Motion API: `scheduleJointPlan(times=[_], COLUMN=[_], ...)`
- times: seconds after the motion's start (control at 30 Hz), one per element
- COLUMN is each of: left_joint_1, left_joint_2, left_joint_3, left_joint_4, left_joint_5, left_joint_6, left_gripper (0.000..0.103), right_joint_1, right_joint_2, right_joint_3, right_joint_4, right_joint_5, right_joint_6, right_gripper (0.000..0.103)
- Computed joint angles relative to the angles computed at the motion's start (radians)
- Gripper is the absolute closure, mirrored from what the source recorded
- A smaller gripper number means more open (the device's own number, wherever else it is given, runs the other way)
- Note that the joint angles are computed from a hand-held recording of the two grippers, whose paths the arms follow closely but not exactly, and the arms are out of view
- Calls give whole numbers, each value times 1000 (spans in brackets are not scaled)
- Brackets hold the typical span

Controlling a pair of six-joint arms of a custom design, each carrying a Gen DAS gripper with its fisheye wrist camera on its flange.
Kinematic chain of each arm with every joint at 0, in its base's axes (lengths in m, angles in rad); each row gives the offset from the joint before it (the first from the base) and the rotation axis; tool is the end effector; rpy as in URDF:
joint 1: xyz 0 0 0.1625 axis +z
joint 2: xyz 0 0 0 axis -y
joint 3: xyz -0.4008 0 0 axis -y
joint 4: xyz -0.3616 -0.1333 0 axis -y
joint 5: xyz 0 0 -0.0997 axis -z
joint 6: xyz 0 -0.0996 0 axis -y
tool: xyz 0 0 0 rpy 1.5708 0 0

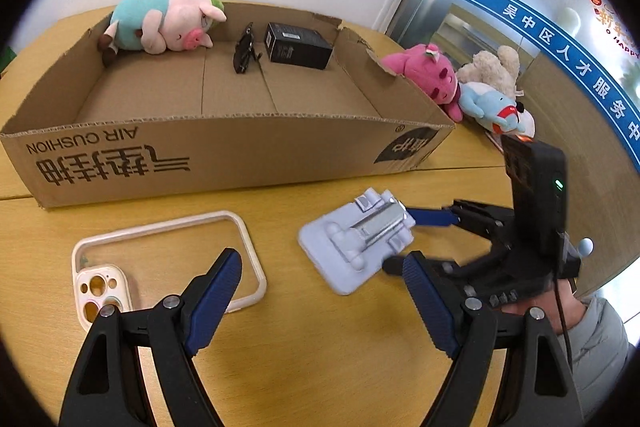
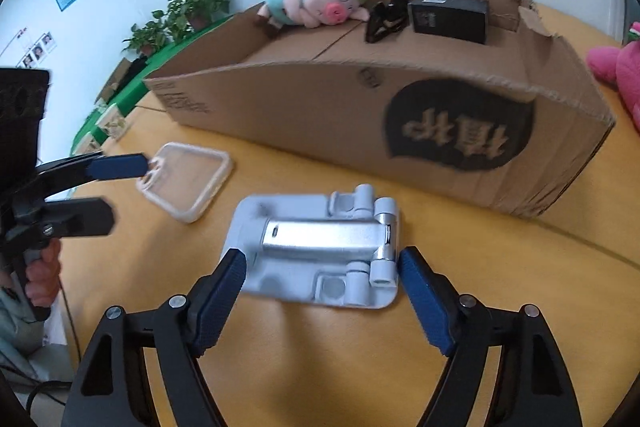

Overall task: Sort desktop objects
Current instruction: 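Close both grippers on the white phone stand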

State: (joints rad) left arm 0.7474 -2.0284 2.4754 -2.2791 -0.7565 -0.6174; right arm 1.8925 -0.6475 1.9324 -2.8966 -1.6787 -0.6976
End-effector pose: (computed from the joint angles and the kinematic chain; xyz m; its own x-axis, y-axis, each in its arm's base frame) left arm -0.0530 -0.3297 0.3255 -0.9030 -0.0738 -0.4233 0.2279 0.7529 -0.6174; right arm 0.2824 -0.4596 -0.0375 -0.5210 -0.8466 0.1087 -0.8489 0.5272 0.0378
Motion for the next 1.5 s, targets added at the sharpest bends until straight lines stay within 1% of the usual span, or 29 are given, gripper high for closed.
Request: scheduleJointPlan(times=[0.1,0.2,0.27,0.33,0.4,0.43,0.47,0.5,0.53,0.57,0.63,0.7,0.73,0.77,0.83,0.9,1.0,1.03,1.07,1.1,1.2,1.3,1.4,1.47,1.5], left_joint_1=[23,51,71,98,125,141,148,158,169,175,182,190,191,196,211,203,186,180,181,176,129,85,18,-36,-53], left_joint_2=[8,34,61,94,126,144,154,165,176,181,180,177,172,167,162,163,159,152,144,139,121,87,48,20,11], left_joint_3=[6,6,7,4,-5,-11,-12,-16,-20,-20,-14,-16,-18,-19,-20,-20,-20,-17,-17,-17,-20,-25,-42,-58,-65], left_joint_4=[-31,-69,-116,-163,-188,-197,-202,-206,-203,-202,-216,-211,-198,-194,-207,-197,-172,-169,-175,-174,-132,-100,-36,14,15], left_joint_5=[-38,-74,-102,-135,-158,-170,-177,-188,-193,-190,-189,-186,-176,-173,-195,-181,-145,-135,-144,-142,-92,-60,-6,43,59], left_joint_6=[25,59,93,137,162,173,175,178,173,168,169,162,148,138,148,146,112,105,107,109,95,76,49,34,36], left_gripper=[20,21,21,22,24,26,33,36,40,44,48,58,67,71,71,71,71,71,71,71,71,71,71,71,71], right_joint_1=[-4,-3,7,22,28,36,38,44,45,47,49,47,48,50,51,49,47,45,47,49,56,67,95,129,139], right_joint_2=[-37,-49,-33,-7,6,13,16,20,19,19,23,24,27,29,31,32,31,27,24,20,15,4,-19,-40,-48], right_joint_3=[66,116,116,104,95,93,94,97,100,105,111,120,123,127,135,144,160,169,177,182,182,194,204,197,192], right_joint_4=[7,-80,-145,-181,-202,-211,-222,-235,-235,-238,-263,-282,-295,-307,-327,-342,-368,-378,-395,-404,-397,-427,-463,-483,-485], right_joint_5=[43,45,9,-48,-69,-82,-92,-105,-102,-100,-105,-102,-104,-107,-108,-101,-89,-78,-76,-73,-72,-61,-50,-49,-46], right_joint_6=[-2,23,59,93,100,108,104,100,99,102,110,123,130,138,152,162,185,195,201,205,220,232,244,247,247], right_gripper=[24,25,25,25,26,30,36,41,49,53,53,54,54,54,54,54,56,61,65,65,65,66,66,66,66])
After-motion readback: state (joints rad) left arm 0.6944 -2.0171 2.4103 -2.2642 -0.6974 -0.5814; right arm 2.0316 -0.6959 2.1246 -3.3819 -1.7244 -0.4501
